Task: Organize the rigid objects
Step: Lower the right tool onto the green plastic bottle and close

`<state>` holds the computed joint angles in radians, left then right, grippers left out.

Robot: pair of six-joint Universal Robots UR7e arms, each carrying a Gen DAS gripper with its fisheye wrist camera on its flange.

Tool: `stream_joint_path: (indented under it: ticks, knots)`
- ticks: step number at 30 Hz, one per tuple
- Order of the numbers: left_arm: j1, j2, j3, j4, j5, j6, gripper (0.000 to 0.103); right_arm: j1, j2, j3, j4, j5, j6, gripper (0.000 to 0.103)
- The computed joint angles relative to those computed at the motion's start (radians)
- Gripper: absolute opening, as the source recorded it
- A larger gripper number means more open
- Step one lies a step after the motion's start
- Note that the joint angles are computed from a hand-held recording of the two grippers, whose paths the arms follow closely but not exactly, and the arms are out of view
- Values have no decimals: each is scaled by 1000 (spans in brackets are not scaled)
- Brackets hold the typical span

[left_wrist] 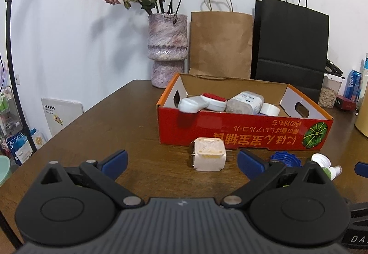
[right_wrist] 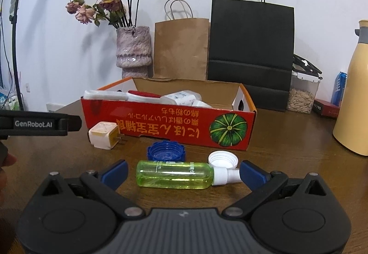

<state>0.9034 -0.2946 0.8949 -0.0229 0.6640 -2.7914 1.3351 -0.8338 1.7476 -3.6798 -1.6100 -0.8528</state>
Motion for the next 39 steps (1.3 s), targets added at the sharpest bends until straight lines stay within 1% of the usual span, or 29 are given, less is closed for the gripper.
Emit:
stream_joint_path:
  ticks: [6,13,17,19,22,24,28,29,30,32,39]
  knots:
    - [6,4,-10,31,-3,-12,103,12,11,-14,29,-34,-16,103]
    - [10,19,-38,71,-1,-22,103,25,32,-49,55,-78,-2,103]
    - [12,26,-53,93,-3,-37,103,27,36,-58,58,-90,6,103]
    - [12,27,-56,96,-4,-40,103,31,39,-63,58,-99,25,103]
    - [12,28,-58,95,-7,-38,103,42,51,-85,57,-117,86,103]
    - [12,29,-59,96,-8,-41,103,52,68,-111,51,-145,125,102]
    - [15,42,-87,126,-18,-58,103,73,107,-176,65,-215,168,94]
    - [15,46,-94,133,-21,-63,103,77,115,-189,70,-230,170,91]
    - [16,48,-100,140,-22,-68,103,81,124,-201,74,-247,171,89]
    - [18,49,-105,147,-24,-76,103,86,138,-213,64,-268,150,85]
    - [29,62,-142,189,-43,-104,103,80,117,-168,51,-252,67,71]
